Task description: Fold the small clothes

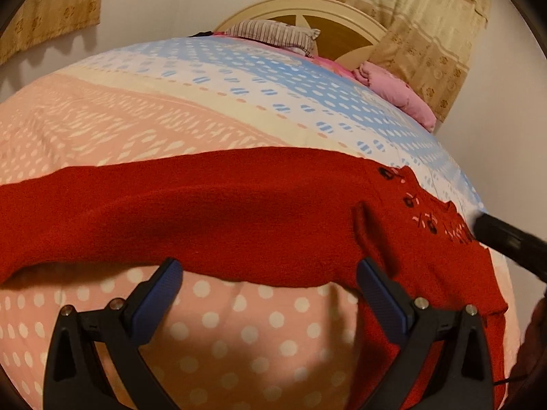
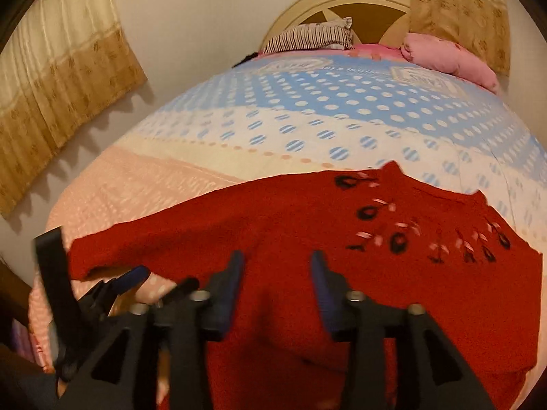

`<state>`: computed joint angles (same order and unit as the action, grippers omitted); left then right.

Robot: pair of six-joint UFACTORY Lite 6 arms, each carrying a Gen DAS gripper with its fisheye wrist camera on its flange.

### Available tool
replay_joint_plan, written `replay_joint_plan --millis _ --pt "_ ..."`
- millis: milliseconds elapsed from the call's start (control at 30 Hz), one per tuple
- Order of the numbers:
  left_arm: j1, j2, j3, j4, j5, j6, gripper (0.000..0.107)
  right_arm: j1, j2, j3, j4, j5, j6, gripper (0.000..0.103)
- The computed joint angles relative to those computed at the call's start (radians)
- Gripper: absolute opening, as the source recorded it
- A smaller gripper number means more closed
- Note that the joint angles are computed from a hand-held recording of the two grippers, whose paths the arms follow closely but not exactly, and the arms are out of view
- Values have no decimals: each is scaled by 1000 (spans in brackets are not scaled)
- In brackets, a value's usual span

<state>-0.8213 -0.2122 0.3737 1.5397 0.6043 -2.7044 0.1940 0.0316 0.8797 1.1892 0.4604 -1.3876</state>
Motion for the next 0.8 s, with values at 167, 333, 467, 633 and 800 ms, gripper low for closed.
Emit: replay_joint_plan --millis 167,333,467,633,800 --pt "-43 -24 15 -78 55 99 103 -312 -183 -113 -54 59 -154 58" --pt "-62 124 198 -205 127 369 103 -545 -140 -119 -65 104 -335 58" --pt "-66 231 320 -232 167 471 103 -698 61 26 -35 202 -321 59" --pt "-11 393 428 -317 113 614 103 -752 345 214 -126 181 -238 59" --pt "-2 395 425 -312 100 619 103 -784 316 215 -167 210 -208 59"
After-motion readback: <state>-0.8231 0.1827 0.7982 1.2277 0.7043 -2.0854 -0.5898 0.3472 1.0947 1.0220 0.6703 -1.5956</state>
